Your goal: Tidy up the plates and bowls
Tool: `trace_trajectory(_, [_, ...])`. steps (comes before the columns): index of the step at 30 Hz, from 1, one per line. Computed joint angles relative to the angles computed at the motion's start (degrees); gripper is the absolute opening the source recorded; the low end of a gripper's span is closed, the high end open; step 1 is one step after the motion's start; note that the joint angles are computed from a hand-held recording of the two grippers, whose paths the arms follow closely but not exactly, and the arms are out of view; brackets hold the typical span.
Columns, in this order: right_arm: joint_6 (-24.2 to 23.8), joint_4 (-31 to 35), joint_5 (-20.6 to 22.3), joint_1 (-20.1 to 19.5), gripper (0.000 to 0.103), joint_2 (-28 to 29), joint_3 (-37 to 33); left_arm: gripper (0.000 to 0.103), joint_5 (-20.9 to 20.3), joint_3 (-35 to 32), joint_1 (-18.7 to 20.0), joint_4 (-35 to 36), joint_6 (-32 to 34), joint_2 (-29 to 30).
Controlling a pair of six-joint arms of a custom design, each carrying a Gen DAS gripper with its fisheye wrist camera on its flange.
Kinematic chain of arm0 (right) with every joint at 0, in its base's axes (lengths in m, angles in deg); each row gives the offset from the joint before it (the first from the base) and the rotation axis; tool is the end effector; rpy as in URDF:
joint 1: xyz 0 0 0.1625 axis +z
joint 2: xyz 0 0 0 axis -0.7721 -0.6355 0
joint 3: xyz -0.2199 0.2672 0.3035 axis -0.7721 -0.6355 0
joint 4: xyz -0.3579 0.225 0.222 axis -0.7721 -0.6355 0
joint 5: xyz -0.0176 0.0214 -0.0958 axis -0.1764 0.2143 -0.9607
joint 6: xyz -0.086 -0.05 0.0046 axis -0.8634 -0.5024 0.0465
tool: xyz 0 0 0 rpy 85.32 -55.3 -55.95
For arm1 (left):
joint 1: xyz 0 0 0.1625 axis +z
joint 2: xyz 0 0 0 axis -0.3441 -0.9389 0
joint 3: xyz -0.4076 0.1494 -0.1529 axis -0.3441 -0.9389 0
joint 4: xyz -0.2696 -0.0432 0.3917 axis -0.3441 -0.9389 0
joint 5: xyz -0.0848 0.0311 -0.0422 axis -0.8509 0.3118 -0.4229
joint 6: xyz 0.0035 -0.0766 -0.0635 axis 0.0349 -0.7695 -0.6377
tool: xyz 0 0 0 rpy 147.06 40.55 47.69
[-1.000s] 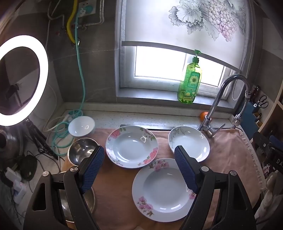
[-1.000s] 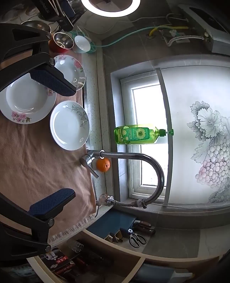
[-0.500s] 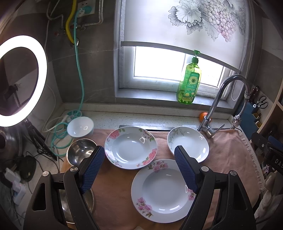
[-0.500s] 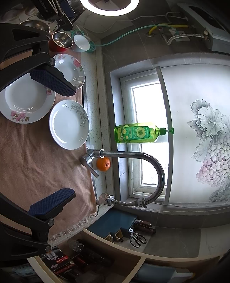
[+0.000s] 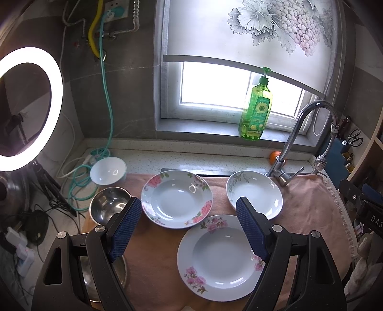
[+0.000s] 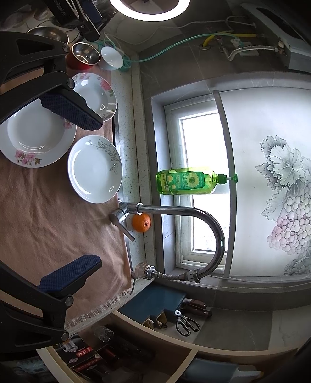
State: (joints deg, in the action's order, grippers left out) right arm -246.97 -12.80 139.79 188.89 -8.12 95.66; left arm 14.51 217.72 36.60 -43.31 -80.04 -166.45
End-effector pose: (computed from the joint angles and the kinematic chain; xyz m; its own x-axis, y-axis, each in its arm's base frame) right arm 0.3902 -0.2834 0.0254 -0.7191 -0.0392 0.6938 -0.5855 0.5719 -0.5746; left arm -0.0574 -0.2457 0.3757 -0.7455 -0.1374 -0.6521 0.4318 0.6458 -0.6297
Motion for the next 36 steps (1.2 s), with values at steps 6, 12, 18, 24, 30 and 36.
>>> trace_trajectory(6, [0.8,1.0,-0.4,-0.2,0.102,0.0,-0.3,0.081,-0.3,0.3,0.1,-1.1,0.7,-0.1])
trace_trajectory(12, [0.5,0.9,-0.5,-0.3,0.102,0.0,-0.3,0.081,-0.9,-0.1,1.0,-1.4,1.0,0.8])
trace_trajectory(18, [0.6,1.0,-0.5,-0.6,0.102,0.3,-0.3,0.081,-1.1,-0.2,2.9,-2.0,2.5,1.8])
trace_trajectory(24, [0.6,1.9,-1.2,-1.4,0.102,0.4,-0.3,0.081,-0.7,0.2,5.2,-2.2,3.7,0.8])
trace_trajectory(30, [0.7,1.2,-4.5,-3.4,0.102,-0.4,1.4,0.081,-2.0,0.3,9.8,-3.5,5.4,-0.2])
trace_trajectory(36, [1.4,-0.2,-7.7,-6.0,0.102,-1.5,3.5,0.081,-3.5,2.7,11.3,-8.9,9.7,-3.5])
